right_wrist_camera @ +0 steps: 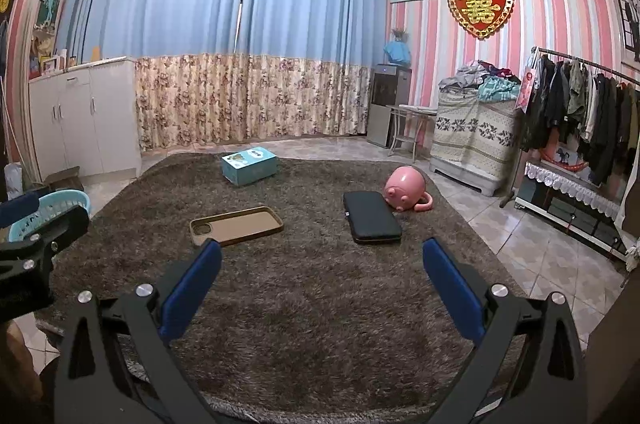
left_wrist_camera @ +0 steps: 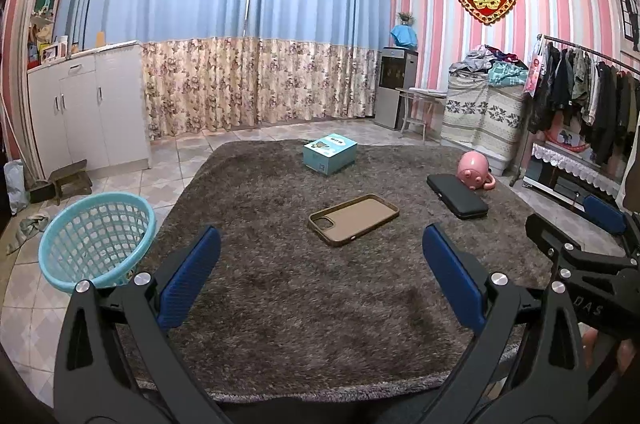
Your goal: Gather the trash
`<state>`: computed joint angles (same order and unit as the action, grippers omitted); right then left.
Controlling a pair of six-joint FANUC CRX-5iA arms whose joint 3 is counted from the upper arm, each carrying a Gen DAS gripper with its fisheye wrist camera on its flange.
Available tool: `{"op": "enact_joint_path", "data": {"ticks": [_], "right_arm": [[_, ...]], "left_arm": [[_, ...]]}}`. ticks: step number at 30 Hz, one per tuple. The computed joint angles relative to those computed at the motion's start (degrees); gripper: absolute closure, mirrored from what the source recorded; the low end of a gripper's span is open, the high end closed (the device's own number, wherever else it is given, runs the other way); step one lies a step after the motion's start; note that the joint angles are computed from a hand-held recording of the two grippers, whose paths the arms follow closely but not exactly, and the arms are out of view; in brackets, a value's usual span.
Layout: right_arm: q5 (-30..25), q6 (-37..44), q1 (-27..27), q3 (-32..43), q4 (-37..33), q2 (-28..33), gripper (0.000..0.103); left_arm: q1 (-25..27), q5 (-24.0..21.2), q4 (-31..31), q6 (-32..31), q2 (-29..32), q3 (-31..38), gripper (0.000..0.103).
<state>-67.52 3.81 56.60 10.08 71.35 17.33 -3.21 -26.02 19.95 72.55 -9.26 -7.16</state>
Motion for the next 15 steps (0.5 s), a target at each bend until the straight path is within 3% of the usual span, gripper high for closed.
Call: {"op": "enact_joint_path", "data": {"ticks": [15], "right_arm": [[0.98, 0.26, -0.33, 0.03, -1.36, -0.15, 0.005]], "left_arm": [[0.94, 0.45, 1.30, -1.01, 0.41, -0.21, 0.005]]}}
